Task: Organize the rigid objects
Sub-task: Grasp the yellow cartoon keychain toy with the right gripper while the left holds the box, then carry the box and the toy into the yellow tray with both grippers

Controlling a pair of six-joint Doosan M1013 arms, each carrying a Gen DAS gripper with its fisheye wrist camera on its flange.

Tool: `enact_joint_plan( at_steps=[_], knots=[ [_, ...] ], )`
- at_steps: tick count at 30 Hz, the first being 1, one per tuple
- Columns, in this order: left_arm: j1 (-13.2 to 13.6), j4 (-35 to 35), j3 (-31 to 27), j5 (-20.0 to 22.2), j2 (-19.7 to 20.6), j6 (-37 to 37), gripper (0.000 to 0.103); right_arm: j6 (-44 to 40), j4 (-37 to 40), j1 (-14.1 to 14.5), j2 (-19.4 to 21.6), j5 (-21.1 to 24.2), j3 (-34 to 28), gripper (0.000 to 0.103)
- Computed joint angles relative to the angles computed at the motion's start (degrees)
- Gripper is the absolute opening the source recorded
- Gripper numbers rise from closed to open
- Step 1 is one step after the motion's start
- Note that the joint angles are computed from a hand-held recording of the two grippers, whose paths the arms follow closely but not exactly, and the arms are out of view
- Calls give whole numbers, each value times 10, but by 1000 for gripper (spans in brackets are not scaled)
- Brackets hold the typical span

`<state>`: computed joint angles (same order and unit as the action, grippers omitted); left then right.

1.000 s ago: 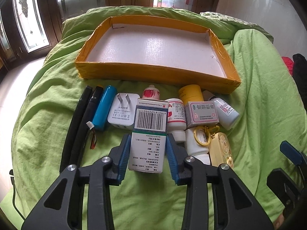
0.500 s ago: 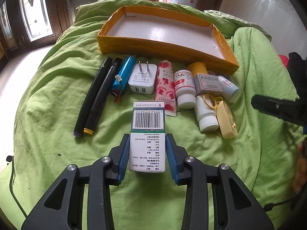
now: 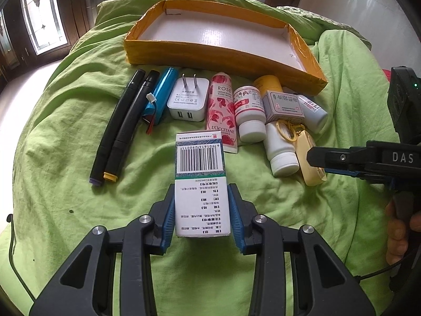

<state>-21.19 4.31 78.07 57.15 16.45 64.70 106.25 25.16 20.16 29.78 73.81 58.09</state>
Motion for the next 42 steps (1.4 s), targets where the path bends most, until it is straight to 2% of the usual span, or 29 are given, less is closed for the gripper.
enact_joint_plan(
  at_steps=[6, 10, 27, 31, 42],
  knots=[
    [3, -5, 0, -1, 1, -4, 34, 9, 13, -4, 5, -8, 8, 56],
    [5, -10, 0, 0, 2, -4, 34, 10, 25, -8, 7, -18, 13, 44],
    [14, -37, 1, -10, 5, -14, 34, -18, 2, 0, 5, 0, 13, 44],
    [13, -29, 10, -26, -3, -18, 32, -30, 2, 1, -5, -18, 23, 43],
    [14, -24, 21, -53, -14, -29, 32, -79, 99, -14, -34, -80, 63, 43]
  ],
)
